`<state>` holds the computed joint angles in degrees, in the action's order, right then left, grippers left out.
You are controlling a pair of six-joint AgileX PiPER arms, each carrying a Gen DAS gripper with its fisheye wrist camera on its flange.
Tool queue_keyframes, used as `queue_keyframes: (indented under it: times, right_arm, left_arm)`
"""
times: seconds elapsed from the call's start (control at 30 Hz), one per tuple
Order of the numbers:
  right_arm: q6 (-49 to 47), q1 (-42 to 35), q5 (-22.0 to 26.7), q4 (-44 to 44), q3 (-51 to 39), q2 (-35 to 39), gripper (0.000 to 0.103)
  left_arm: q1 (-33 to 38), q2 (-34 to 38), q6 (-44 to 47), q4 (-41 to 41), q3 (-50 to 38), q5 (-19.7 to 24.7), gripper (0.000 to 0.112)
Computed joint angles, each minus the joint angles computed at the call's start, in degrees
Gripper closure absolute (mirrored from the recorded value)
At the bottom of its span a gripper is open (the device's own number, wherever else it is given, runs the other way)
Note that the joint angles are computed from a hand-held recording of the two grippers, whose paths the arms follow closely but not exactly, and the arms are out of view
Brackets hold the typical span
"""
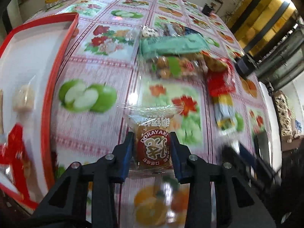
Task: Organize snacks
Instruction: 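Carry both packs over the tray and release them inside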
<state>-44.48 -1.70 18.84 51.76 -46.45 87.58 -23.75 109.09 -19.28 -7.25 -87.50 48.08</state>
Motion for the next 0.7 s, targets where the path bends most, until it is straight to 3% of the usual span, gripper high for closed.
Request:
queue_keyframes:
  times: [0.1,0.17,0.4,0.57,0.7]
  right_arm:
    - [2.2,0.7,-0.2,-1.4,0.2,-0.5,0.072]
    - [2.0,0.9,3.1,0.0,-0.6,-0.9,0.072]
    - [5.3,9.1,9.9,1.8,-7.9,-2.2,0.072]
    - [8.9,13.8,17.1,2.8,-22.7,8.1,0.072]
    - [19.1,18.6,17.9,-4.9,-35.4,16.4,0.072]
  left_arm:
    - [1.5,-3.7,5.5,-4.5,2.9,2.5,0.074]
    - [3.4,-7.3,9.4,-7.5,5.3,3.6,0.074]
    - [11.4,-19.1,13.0,-7.0,10.5,3.3,0.074]
    - [21.9,-19.1,16.8,-8.4,8.6,4.3,0.074]
    - [27.9,-14.9,18.5,-10.7,6.6,4.3,0.074]
